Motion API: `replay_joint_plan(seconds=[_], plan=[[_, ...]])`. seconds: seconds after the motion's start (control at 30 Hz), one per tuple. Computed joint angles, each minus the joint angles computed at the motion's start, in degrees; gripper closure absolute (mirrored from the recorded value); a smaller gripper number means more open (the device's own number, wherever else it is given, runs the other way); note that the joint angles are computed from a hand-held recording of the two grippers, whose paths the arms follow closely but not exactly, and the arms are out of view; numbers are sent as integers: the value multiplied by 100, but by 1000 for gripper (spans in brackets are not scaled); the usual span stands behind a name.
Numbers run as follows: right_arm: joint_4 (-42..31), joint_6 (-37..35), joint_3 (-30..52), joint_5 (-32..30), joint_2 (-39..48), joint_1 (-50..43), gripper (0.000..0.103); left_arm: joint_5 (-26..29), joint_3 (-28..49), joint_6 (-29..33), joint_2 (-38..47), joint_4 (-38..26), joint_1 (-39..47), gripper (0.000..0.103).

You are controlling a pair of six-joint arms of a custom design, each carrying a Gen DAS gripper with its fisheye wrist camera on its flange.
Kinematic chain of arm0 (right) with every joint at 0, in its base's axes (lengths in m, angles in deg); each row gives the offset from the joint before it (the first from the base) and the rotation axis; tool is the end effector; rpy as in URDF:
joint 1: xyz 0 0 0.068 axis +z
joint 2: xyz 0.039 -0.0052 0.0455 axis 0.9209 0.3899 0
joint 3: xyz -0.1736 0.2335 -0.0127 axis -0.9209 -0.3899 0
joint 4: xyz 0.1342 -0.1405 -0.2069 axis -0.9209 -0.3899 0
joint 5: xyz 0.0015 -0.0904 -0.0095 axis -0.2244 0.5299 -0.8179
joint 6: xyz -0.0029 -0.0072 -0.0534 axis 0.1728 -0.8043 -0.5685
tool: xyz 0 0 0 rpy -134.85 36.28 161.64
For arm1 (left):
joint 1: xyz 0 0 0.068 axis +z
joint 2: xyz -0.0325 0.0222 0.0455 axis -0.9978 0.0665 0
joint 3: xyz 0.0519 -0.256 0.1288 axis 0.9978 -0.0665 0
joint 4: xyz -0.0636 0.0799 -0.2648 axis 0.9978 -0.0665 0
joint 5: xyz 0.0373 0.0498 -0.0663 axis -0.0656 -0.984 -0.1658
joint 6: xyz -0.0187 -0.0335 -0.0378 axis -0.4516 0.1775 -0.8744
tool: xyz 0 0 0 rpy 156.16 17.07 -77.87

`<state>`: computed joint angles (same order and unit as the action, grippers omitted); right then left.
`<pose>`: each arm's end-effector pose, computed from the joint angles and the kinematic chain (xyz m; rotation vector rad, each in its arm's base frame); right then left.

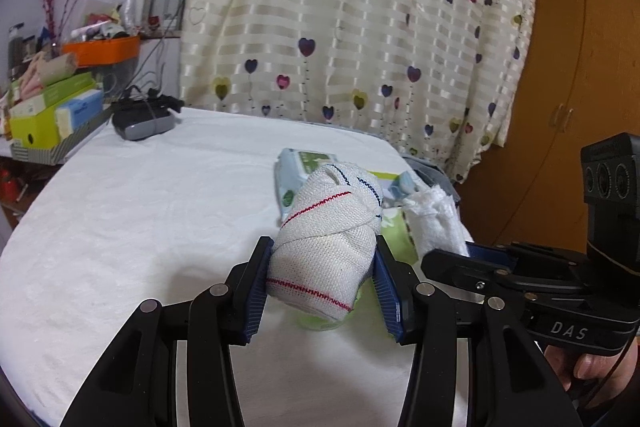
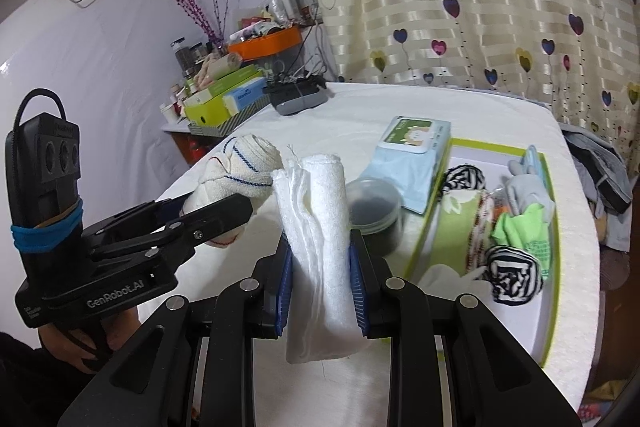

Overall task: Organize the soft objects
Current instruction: 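Carry the rolled sock and white towel over the green box with both grippers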

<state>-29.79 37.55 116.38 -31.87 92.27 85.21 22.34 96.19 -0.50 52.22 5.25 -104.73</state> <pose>0.3279 0.1222 0.2120 -0.5744 2.2178 0.6206 0.2846 -0.0921 0.1966 -0.0393 2.1257 -0.2808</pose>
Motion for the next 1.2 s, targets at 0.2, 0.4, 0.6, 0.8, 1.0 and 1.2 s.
replay_joint_plan(seconds=[0.2,0.4,0.6,0.8,1.0,1.2], plan=[[-17,-30,-81,-36,-84,-253,76,-20,201,-11,204,22,-291,56],[-26,-54,-162,-104,-147,-473,76,-35,473,-9,501,9,-530,56],[-13,-83,-188,-246,-131,-826,76,-95,696,-16,741,-28,-717,56],[14,-16,-137,-386,-49,-1340,76,-133,949,-35,978,-73,-814,56],[37,39,-15,-463,207,-1693,76,-72,1128,-9,1206,-56,-862,56],[72,48,228,-371,813,-1670,76,-46,1281,-2,1382,-89,-881,56]])
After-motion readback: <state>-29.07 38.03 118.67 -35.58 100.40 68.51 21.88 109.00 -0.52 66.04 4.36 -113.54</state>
